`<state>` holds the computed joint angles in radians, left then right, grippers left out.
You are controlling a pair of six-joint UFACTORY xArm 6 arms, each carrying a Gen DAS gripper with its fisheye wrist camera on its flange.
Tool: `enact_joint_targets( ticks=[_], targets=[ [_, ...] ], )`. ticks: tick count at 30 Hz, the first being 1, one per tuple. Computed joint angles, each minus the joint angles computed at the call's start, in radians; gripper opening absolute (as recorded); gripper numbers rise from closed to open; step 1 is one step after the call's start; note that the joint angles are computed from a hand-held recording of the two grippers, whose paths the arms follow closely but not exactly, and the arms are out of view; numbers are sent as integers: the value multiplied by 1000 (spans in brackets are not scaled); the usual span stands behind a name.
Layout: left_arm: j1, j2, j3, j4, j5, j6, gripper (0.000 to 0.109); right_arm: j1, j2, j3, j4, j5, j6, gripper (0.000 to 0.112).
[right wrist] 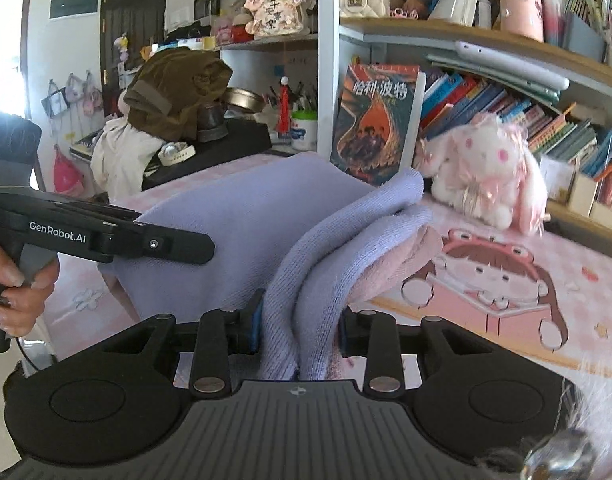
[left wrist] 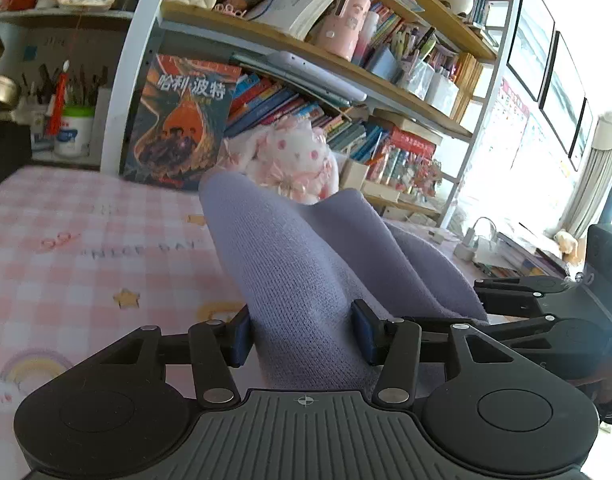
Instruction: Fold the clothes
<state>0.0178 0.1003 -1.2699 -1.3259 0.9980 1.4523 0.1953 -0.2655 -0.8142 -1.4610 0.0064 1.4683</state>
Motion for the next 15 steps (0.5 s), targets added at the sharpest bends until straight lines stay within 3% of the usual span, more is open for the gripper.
enact_joint_targets(
  ticks=[7,15],
  targets=[
    [-32,83,-111,-17,-37,4,49,-37,98,-149,-305,-21,274,30],
    [-54,200,-251,-28,-57,-62,49,-69,207,-289,-402,-34,309,30]
  ],
)
